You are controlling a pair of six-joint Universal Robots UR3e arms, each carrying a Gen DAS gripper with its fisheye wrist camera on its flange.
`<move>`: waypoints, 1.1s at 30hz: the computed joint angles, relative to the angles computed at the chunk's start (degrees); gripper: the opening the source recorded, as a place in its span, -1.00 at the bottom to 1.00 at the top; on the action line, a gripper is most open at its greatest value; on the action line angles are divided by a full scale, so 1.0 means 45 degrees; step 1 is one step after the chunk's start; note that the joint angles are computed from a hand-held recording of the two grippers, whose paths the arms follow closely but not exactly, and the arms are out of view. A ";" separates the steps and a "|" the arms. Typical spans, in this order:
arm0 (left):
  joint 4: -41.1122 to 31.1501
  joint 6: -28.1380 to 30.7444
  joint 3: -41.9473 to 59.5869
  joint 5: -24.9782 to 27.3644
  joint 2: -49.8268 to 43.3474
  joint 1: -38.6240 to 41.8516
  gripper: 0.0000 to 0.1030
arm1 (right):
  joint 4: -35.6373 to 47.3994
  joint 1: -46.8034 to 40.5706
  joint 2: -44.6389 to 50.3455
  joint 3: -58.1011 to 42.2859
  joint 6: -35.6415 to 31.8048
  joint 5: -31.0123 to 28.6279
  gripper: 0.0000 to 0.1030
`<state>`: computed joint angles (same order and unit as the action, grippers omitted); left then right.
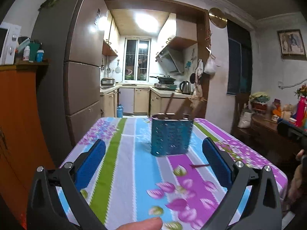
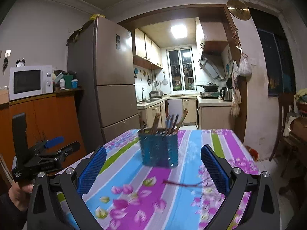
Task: Organize utensils
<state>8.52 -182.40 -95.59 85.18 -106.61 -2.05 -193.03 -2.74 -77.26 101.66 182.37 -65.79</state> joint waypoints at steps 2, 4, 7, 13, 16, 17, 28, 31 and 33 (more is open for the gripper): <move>0.0236 0.0060 -0.0726 0.0002 0.0394 -0.0068 0.89 | -0.0182 0.0707 -0.0138 0.0455 -0.0130 -0.1365 0.91; 0.0695 0.0114 -0.1591 -0.0085 0.0810 -0.0030 0.89 | -0.0579 0.1337 -0.0211 0.0946 -0.0208 -0.2333 0.91; 0.1340 0.0106 -0.2899 -0.0212 0.1560 0.0049 0.89 | -0.0699 0.1806 -0.0276 0.1292 -0.0204 -0.2753 0.91; 0.2496 0.0171 -0.5077 0.0128 0.2559 0.0059 0.89 | -0.1225 0.2568 -0.0474 0.2085 -0.0020 -0.3655 0.91; 0.3033 0.0280 -0.5857 0.0194 0.2856 -0.0004 0.89 | -0.1475 0.2866 -0.0628 0.2569 0.0221 -0.4154 0.91; 0.3214 0.0350 -0.6124 0.0213 0.2954 -0.0072 0.89 | -0.1554 0.2954 -0.0673 0.2698 0.0296 -0.4336 0.91; 0.4410 0.0629 -0.7553 0.0799 0.3190 -0.1127 0.89 | -0.2394 0.3397 -0.1985 0.4883 0.0174 -0.4842 0.91; 0.4866 0.0731 -0.7847 0.1016 0.3130 -0.1495 0.89 | -0.2758 0.3441 -0.2218 0.5387 0.0212 -0.4949 0.91; 0.4949 0.0798 -0.7868 0.1342 0.3023 -0.1817 0.89 | -0.2931 0.3419 -0.2341 0.5675 0.0273 -0.4932 0.91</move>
<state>30.79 -178.80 -130.99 91.22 -93.00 -10.23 -206.22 12.65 -87.79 127.20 183.60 -87.99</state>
